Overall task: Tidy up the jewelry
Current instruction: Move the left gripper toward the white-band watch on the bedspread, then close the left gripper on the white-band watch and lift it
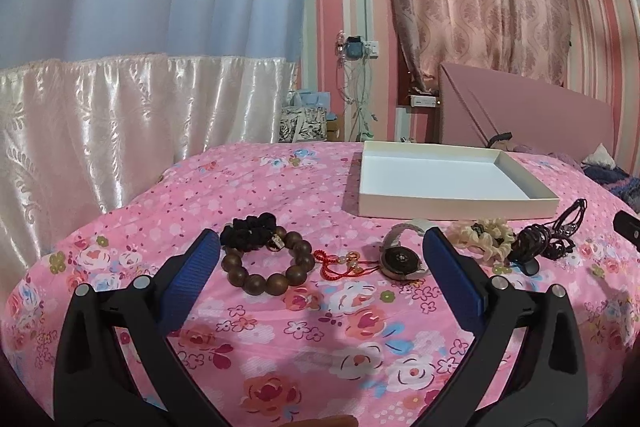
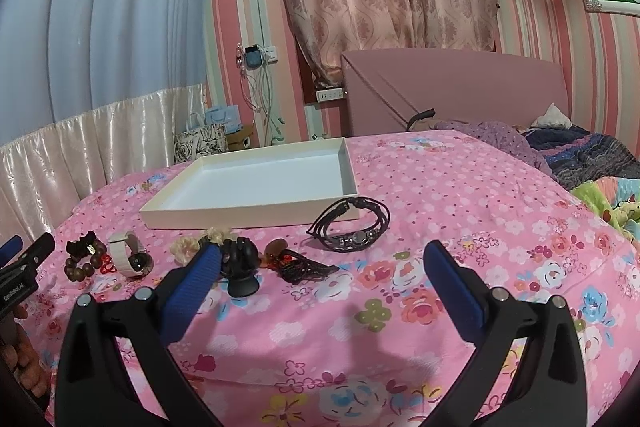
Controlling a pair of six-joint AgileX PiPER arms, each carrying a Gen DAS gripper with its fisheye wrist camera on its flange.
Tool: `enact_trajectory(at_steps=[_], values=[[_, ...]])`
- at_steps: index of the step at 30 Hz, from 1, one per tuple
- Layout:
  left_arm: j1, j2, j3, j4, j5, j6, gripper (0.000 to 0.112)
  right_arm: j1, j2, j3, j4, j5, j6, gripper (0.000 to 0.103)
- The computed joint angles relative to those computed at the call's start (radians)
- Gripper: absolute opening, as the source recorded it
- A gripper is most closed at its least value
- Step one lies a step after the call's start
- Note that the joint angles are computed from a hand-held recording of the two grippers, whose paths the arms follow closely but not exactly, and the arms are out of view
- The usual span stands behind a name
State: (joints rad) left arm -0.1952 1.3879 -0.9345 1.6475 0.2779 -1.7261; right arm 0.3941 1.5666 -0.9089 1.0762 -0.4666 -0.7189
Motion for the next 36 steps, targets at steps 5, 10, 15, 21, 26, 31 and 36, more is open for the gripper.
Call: enact_trajectory(at_steps=[5,10,15,21,26,31,36], values=[[-0.018,0.026,-0.033,-0.117,0.031,0.126,0.1,-0.009,-0.032,0.04,-0.032,0.001,0.02,0.101],[-0.014,0.028,-0.035,-0.134,0.029,0.131,0.1,0.022,-0.029,0.024,0.062,-0.03,-0.097,0.101],[-0.008,0.04,-0.055,-0.214,0.028,0.211,0.1,0.02,-0.015,-0.009,0.145,-0.005,-0.195,0.101],[-0.018,0.094,-0.132,-0.483,0.065,0.508,0.1,0.027,0.02,-0.064,0.283,0.011,-0.359,0.101],[0.003,0.098,-0.14,-0.6,0.024,0.632,0.1,0.011,0.028,-0.079,0.34,0.038,-0.399,0.101],[-0.007,0.134,-0.196,-0.77,0.069,0.81,0.095,0.026,0.042,-0.096,0.393,0.01,-0.457,0.101],[-0.017,0.14,-0.219,-0.903,0.067,0.931,0.094,0.039,0.054,-0.115,0.422,0.006,-0.52,0.101]])
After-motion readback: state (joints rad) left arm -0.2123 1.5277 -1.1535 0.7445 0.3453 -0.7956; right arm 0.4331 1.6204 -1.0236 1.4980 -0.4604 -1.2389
